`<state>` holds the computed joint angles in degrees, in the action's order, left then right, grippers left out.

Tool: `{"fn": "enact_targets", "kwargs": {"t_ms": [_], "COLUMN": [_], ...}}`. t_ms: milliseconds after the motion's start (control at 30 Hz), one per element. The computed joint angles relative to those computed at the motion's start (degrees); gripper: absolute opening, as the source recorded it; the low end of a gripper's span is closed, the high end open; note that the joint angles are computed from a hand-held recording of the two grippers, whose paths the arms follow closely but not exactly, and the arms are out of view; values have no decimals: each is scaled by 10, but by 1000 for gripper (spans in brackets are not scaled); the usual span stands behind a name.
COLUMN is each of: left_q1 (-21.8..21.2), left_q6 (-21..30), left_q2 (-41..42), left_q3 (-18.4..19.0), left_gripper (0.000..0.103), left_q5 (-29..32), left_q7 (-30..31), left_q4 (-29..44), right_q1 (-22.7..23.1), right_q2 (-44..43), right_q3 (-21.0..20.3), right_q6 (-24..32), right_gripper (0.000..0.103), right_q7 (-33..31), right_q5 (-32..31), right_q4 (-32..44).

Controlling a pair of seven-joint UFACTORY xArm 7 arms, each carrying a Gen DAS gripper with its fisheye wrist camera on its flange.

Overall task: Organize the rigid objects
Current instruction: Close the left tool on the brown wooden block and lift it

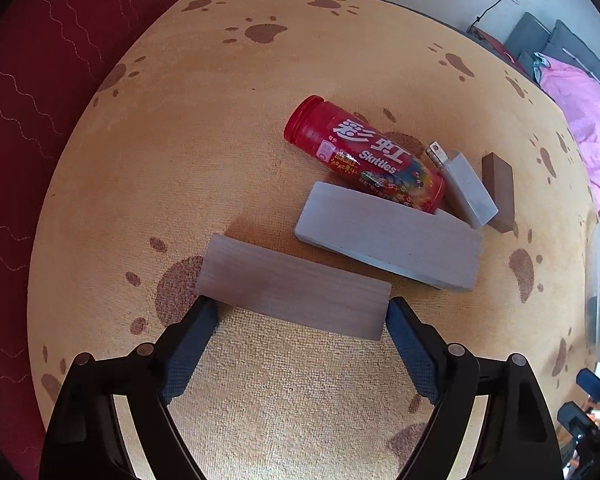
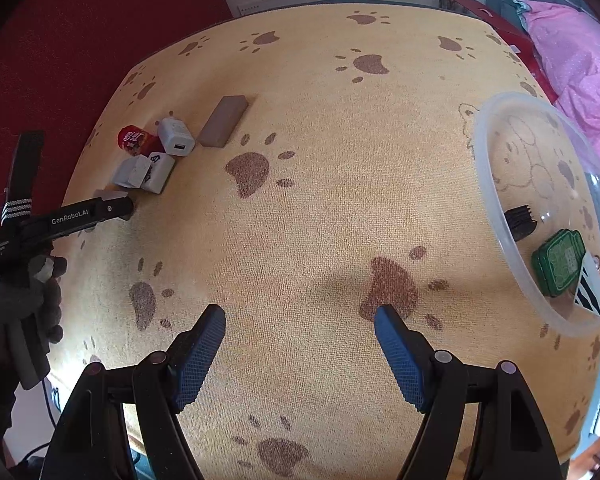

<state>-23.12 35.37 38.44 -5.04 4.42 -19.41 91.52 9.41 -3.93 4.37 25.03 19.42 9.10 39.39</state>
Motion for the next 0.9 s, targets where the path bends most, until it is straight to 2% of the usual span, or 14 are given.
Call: {"fn": "enact_targets", "kwargs": {"t_ms": [100, 200, 267, 333, 500, 600, 667, 800, 867, 900], "left_q1": [6, 13, 17, 22, 39, 53, 54, 64, 69, 71], "left_q6": [-5, -16, -18, -17, -26, -25, -34, -45, -50, -48], "left_q2": [-3, -13, -15, -17, -29, -34, -38, -40, -33, -27], "left_q3": [-5, -11, -18, -23, -37, -43, -39, -43, -45, -46], "left_gripper": [84, 75, 62, 55, 52, 60, 68, 77, 94, 95], "left_q5": [-1, -4, -10, -21, -59, -88, -93, -102, -107, -107], "left_q7": [18, 42, 60, 72, 94, 101, 100, 119, 131, 138], "left_q4": [-5, -20, -22, -23, -42, -49, -56, -59, -51, -43], "right_q1": [3, 5, 7, 8, 11, 13, 14, 15, 16, 16], "right_q2": [9, 16, 19, 23, 30, 35, 34, 34, 34, 34], "right_q3": [2, 4, 5, 6, 9, 10, 10, 11, 11, 12], "right_q6": [1, 1, 1, 1, -2, -3, -3, -4, -4, -4], "right_gripper": [80, 80, 80, 80, 80, 80, 80, 80, 80, 80], "right_q7": [-1, -2, -1, -1, 0, 0, 3, 10, 13, 15], "right_q5": [2, 4, 4, 5, 8, 10, 11, 12, 11, 11], "right_q4": [9, 15, 18, 21, 27, 30, 29, 27, 27, 27]}}
